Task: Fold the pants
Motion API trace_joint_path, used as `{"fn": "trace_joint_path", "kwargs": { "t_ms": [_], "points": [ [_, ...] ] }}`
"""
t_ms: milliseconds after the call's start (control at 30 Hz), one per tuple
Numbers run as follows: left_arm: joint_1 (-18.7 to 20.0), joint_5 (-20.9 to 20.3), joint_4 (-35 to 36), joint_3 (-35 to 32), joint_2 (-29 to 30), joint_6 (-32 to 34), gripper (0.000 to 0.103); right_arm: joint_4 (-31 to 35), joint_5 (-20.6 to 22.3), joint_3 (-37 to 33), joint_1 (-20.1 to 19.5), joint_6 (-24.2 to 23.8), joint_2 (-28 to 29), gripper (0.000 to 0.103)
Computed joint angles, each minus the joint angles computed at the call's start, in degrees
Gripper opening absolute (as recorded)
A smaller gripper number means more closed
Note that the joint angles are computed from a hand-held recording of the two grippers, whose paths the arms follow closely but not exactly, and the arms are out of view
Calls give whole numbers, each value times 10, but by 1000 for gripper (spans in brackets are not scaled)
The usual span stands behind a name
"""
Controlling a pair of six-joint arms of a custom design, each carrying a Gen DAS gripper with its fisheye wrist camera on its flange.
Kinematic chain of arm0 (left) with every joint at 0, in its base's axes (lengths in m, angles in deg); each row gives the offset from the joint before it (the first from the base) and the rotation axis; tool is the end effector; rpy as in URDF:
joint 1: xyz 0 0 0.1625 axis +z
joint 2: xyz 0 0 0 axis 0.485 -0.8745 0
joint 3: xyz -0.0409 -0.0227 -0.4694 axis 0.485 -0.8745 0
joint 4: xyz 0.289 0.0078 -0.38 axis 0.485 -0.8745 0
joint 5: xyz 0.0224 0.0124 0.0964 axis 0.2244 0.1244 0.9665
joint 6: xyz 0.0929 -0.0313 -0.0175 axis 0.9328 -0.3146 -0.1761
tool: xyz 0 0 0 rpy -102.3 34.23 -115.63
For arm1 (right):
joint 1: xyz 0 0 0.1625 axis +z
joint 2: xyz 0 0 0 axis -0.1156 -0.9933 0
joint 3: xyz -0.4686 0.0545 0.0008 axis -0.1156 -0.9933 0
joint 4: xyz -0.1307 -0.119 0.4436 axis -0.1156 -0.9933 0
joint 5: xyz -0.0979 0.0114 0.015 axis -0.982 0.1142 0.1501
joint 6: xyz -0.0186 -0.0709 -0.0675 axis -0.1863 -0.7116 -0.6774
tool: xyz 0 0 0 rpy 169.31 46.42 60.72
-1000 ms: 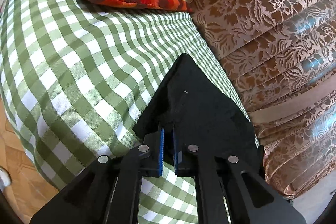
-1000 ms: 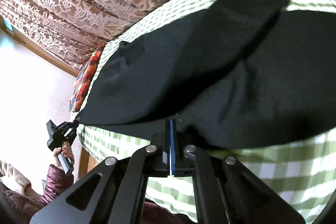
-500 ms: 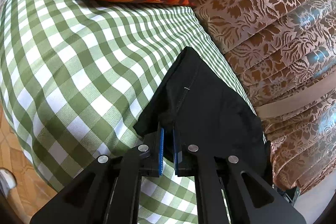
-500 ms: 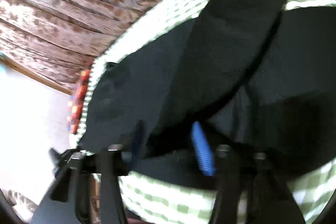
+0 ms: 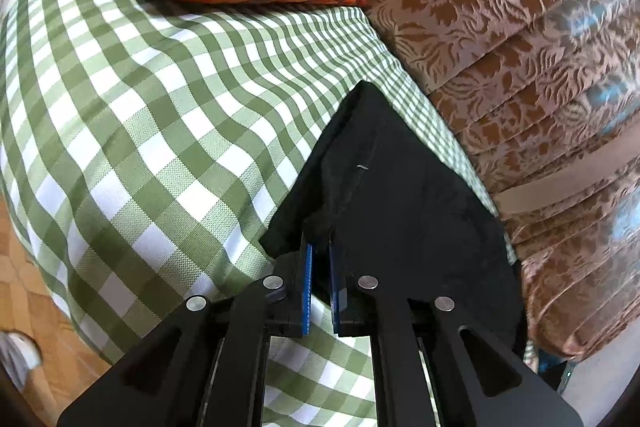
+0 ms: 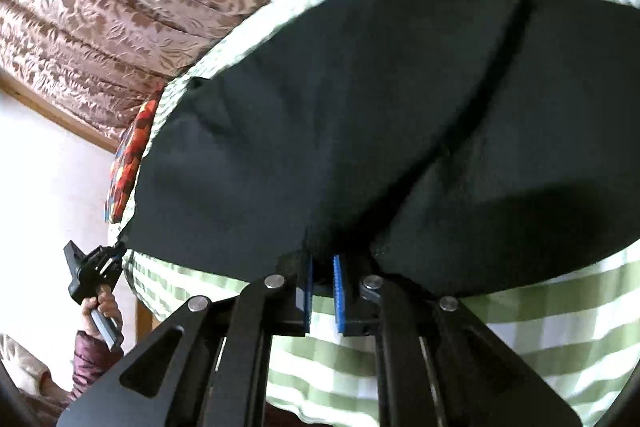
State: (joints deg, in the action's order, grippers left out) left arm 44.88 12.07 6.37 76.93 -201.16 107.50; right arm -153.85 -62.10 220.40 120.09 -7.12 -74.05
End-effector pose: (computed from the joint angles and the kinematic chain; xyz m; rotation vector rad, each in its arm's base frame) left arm 0.1193 -0.2715 0.4571 -0.5520 2.5420 -1.2340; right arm 0.2575 -0.3249 0.1182 0.1690 -2.9313 0.5225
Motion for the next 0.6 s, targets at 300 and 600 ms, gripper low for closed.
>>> {"fn": "trace_joint_path", "kwargs": {
  "t_ms": [300, 600],
  "points": [
    [-116, -148, 94, 5, -28, -101, 41, 62, -6, -11, -5, -24, -102, 64],
    [-208, -93, 71, 13, 24, 3, 41, 50, -190, -184, 12, -58, 43, 74]
  ]
}}
